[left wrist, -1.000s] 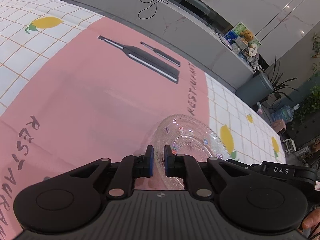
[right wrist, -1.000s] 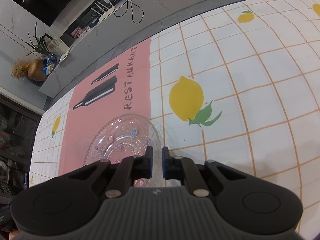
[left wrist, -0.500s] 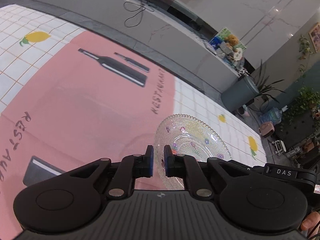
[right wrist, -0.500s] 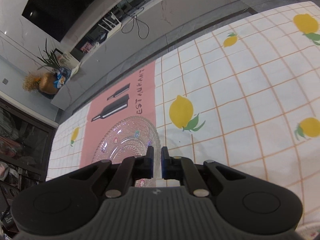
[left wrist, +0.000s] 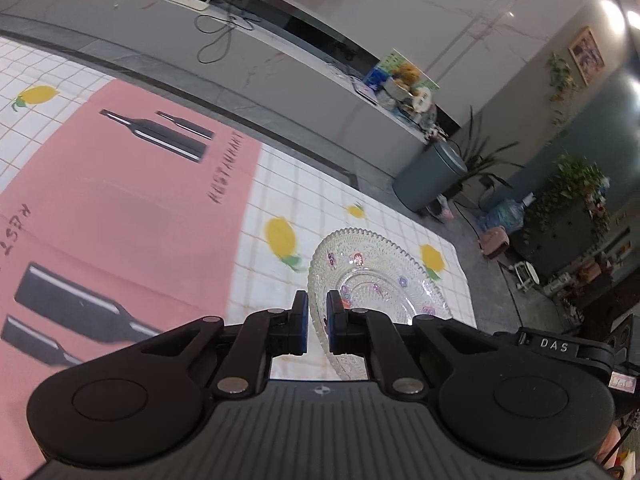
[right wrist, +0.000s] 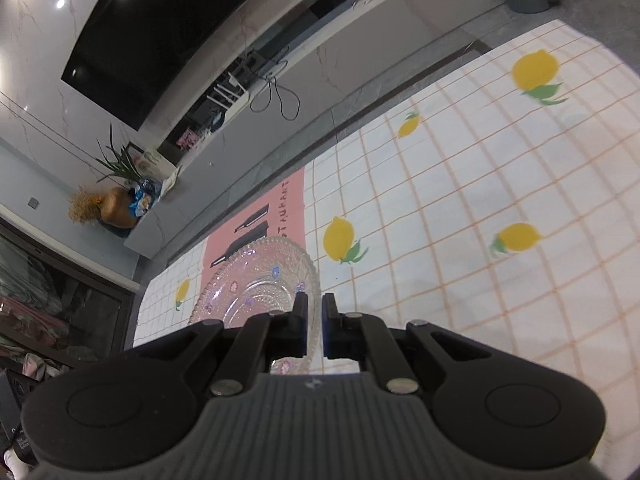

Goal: Organize plates and bowls

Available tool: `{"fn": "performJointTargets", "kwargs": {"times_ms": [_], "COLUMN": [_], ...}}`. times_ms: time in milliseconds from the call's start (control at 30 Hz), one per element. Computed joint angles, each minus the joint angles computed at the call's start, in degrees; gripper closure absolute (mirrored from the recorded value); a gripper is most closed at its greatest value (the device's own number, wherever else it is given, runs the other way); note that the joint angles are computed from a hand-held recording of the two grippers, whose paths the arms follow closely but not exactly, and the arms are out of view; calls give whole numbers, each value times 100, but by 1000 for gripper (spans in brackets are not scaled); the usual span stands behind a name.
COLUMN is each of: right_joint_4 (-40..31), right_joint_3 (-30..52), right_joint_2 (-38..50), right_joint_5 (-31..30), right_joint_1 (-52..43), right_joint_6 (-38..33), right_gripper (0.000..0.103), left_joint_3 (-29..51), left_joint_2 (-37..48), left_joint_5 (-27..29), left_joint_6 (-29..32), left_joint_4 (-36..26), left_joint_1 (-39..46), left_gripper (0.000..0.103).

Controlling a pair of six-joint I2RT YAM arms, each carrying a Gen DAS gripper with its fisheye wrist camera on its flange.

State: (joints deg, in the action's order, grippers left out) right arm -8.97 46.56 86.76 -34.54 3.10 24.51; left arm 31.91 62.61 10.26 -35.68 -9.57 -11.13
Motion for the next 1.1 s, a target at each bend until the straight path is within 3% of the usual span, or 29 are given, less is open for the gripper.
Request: {"fn": "performJointTargets", "kwargs": {"times_ms": [300, 633, 833, 1100], "right_joint_4": [-1133, -2045, -1940, -1458], "right_joint_3": [-575, -825, -1046, -1137], "right_joint_2": [-1037, -700, -245, 179], "right_joint_5": [-761, -1301, -1503, -1319], "right_joint_1": [-1555, -3164, -3694, -3618], "right_joint_6": [-1192, -2837, -3268, -3139], "right_gripper": [99, 99, 99, 99], "left_joint_3": [-157, -395, -534, -724], "left_joint_2": [-191, 330, 808, 1302], "left_joint_5": [-1148, -1877, -2332, -2483], "left_joint_6": [-1063, -2064, -2264, -2507], "left_joint_4": [-25, 396, 858, 1351], "left_joint_1": [-1887, -3302, -3775, -3933], "left_gripper": [94, 93, 93, 93]}}
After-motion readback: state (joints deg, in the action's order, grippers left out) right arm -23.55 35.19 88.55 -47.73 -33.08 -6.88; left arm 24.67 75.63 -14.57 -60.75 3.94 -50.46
